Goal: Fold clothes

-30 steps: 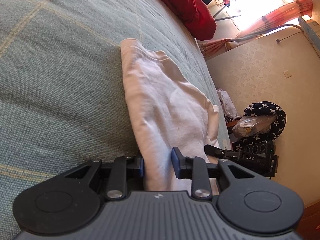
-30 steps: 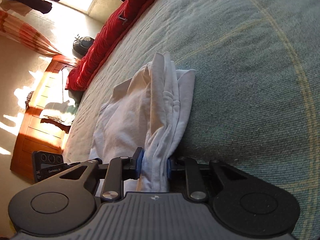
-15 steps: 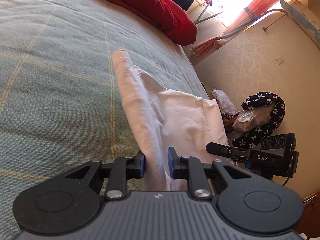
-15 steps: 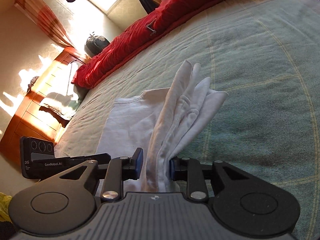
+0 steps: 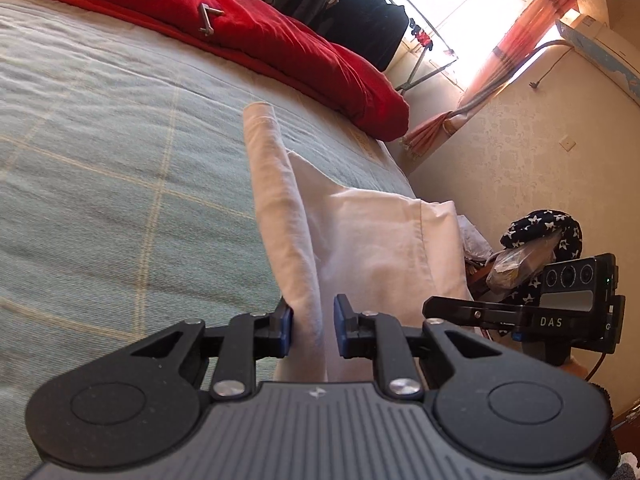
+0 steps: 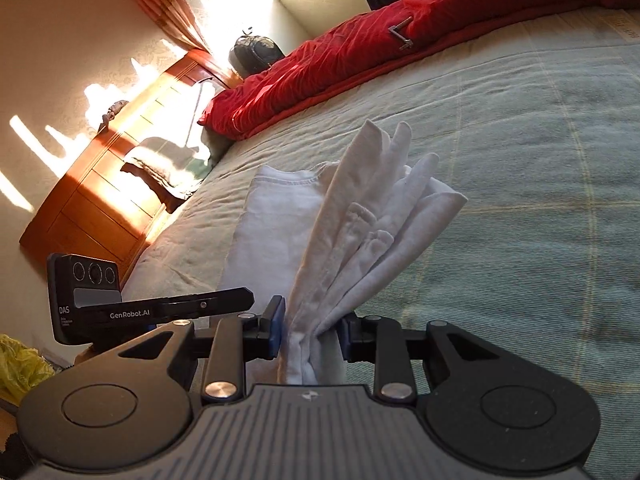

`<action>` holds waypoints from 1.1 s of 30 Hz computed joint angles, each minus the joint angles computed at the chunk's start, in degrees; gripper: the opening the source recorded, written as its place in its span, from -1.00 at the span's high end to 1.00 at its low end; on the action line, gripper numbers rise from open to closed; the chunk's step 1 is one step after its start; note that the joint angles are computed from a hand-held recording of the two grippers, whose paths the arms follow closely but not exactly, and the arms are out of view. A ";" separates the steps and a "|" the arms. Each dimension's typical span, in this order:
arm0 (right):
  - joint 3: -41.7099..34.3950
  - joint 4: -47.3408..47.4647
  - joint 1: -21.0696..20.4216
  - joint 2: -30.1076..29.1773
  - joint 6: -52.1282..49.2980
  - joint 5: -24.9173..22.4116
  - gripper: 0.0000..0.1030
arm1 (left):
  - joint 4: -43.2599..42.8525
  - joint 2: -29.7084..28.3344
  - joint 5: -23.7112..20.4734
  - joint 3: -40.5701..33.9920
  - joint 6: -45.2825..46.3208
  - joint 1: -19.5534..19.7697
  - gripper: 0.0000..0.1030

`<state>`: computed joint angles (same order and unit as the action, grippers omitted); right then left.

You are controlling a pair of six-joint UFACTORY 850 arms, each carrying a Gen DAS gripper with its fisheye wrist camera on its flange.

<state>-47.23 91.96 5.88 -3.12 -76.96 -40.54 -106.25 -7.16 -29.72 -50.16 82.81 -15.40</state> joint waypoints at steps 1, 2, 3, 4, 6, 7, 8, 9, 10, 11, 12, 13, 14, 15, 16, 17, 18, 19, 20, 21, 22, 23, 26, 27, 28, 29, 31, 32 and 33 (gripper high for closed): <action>-0.89 0.45 1.39 -0.63 0.19 0.18 0.38 | 0.36 1.11 0.30 0.86 -0.05 1.02 0.66; -1.76 0.89 2.73 -1.30 0.21 0.32 0.37 | 0.66 2.23 0.54 1.77 -0.09 2.17 0.66; -2.67 1.31 4.04 -2.00 0.22 0.44 0.36 | 1.01 3.33 0.77 2.64 -0.17 3.37 0.65; -3.79 1.74 5.53 -2.89 0.43 0.50 0.35 | 1.43 4.40 0.96 3.46 -0.28 4.59 0.66; -6.48 2.49 8.54 -5.10 1.00 0.42 0.32 | 1.97 6.72 1.14 5.24 -0.12 7.48 0.66; -7.99 3.13 10.14 -6.39 1.23 0.52 0.32 | 2.40 7.79 1.09 6.05 -0.28 9.05 0.66; -9.40 3.66 11.45 -7.65 1.36 0.57 0.31 | 3.01 8.79 0.95 6.79 -0.64 10.68 0.66; -10.94 4.15 12.76 -9.04 1.56 0.58 0.31 | 3.96 9.86 0.85 7.55 -1.31 12.52 0.66; -12.70 4.73 14.18 -10.61 1.95 0.53 0.31 | 5.24 10.86 0.84 8.18 -2.32 14.39 0.66; -14.40 5.26 15.31 -12.19 2.25 0.22 0.30 | 6.33 11.42 0.79 8.51 -3.20 16.11 0.66; -16.12 5.67 16.39 -13.78 2.51 -0.17 0.29 | 7.24 11.70 0.67 8.66 -3.90 17.77 0.66; -18.01 6.25 17.56 -15.51 2.95 -0.47 0.29 | 7.96 11.90 0.67 8.75 -4.31 19.32 0.66; -19.81 6.41 18.58 -17.06 3.42 -0.58 0.28 | 8.51 12.04 0.76 8.79 -4.51 20.77 0.66; -21.65 6.47 19.55 -18.61 3.94 -0.69 0.28 | 9.04 12.04 0.66 8.73 -4.75 22.38 0.66; -24.00 6.40 20.70 -20.41 4.95 -0.52 0.27 | 9.42 11.86 0.42 8.54 -4.83 23.95 0.66; -26.05 6.19 21.50 -22.04 5.97 -0.85 0.25 | 9.76 11.65 0.40 8.27 -4.76 25.29 0.66; -28.14 5.94 22.25 -23.67 7.02 -1.23 0.24 | 10.12 11.43 0.52 7.95 -4.68 26.53 0.66; -30.34 5.79 23.00 -25.37 7.87 -1.65 0.24 | 10.37 10.99 0.76 7.43 -4.62 27.61 0.66; -32.36 5.74 23.70 -26.86 8.32 -1.81 0.23 | 10.39 10.47 0.95 6.90 -4.53 28.56 0.66; -34.41 5.64 24.38 -28.36 8.79 -1.97 0.22 | 10.40 9.88 1.08 6.34 -4.43 29.59 0.66; -36.58 5.74 25.02 -29.96 9.25 -2.13 0.22 | 10.46 9.22 1.33 5.74 -4.45 30.47 0.66; -38.46 5.43 25.48 -31.36 9.79 -2.29 0.22 | 10.52 8.56 1.67 5.16 -4.54 31.19 0.66; -43.75 3.53 26.64 -35.40 12.37 -2.23 0.22 | 9.29 6.23 1.84 3.50 -3.60 33.15 0.66; -45.51 2.69 27.00 -36.75 13.45 -2.13 0.22 | 8.63 5.49 1.74 3.15 -2.92 33.85 0.66; -46.93 1.61 27.27 -37.93 14.98 -2.07 0.21 | 8.18 4.69 1.84 2.74 -2.39 34.33 0.66; -48.36 0.49 27.53 -39.12 16.58 -2.04 0.21 | 7.99 3.84 2.15 2.18 -2.16 34.60 0.66; -50.46 -1.55 28.08 -40.96 18.68 -1.52 0.20 | 8.04 2.39 2.64 1.38 -1.68 34.84 0.66; -51.02 -2.43 28.38 -41.54 19.07 -0.96 0.20 | 7.80 1.78 2.55 1.17 -1.28 34.97 0.66; -51.04 -2.78 28.55 -41.71 19.14 -0.40 0.19 | 7.34 1.22 2.23 1.06 -0.78 35.14 0.66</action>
<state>-98.27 89.18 34.43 -44.83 -57.81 -40.94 -98.91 -5.94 -27.49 -49.09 82.03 19.75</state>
